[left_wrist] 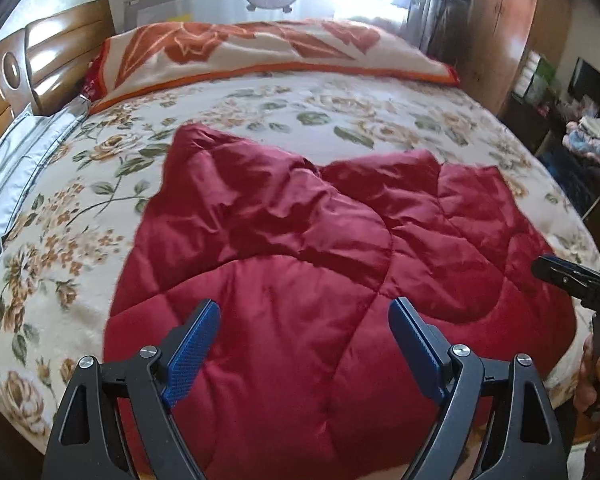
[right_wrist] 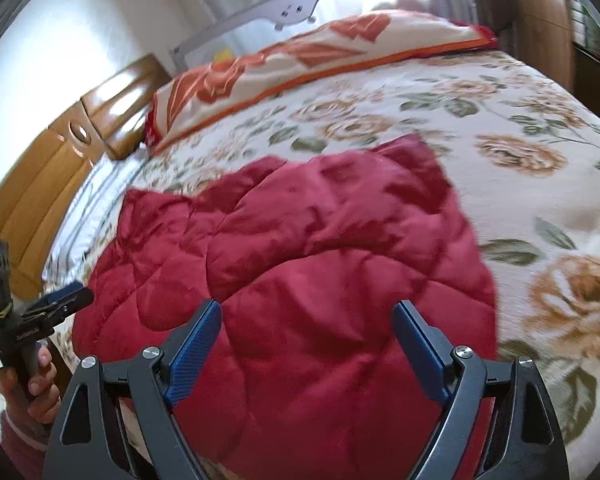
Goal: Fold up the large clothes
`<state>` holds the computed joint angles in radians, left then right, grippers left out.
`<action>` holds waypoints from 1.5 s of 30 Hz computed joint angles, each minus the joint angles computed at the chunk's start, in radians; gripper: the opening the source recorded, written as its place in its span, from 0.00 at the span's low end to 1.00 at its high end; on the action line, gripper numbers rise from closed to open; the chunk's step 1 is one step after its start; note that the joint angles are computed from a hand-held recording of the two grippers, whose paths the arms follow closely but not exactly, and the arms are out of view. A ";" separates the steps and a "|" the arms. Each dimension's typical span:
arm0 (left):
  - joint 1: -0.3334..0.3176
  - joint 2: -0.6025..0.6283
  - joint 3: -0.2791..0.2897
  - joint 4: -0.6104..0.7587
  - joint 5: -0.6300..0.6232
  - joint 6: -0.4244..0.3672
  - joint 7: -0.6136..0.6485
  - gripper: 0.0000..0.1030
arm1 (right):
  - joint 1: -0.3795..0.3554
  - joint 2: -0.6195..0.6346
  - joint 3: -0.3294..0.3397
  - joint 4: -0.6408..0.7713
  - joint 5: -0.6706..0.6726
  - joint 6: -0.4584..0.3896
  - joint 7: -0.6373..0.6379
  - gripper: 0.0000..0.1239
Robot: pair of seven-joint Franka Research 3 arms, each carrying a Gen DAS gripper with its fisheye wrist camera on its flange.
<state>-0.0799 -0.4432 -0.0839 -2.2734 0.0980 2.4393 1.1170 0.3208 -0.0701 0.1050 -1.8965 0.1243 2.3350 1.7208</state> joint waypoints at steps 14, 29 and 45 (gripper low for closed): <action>0.067 0.272 -0.004 0.219 0.009 -0.101 -0.046 0.77 | 0.028 0.183 -0.013 0.185 -0.101 -0.104 0.002 0.72; 0.093 0.453 -0.014 0.326 0.019 -0.087 -0.072 0.81 | 0.013 0.255 -0.053 0.210 -0.087 -0.110 0.100 0.73; 0.095 0.341 -0.009 0.239 -0.039 -0.053 -0.036 0.80 | 0.007 0.253 -0.055 0.197 -0.090 -0.088 0.133 0.73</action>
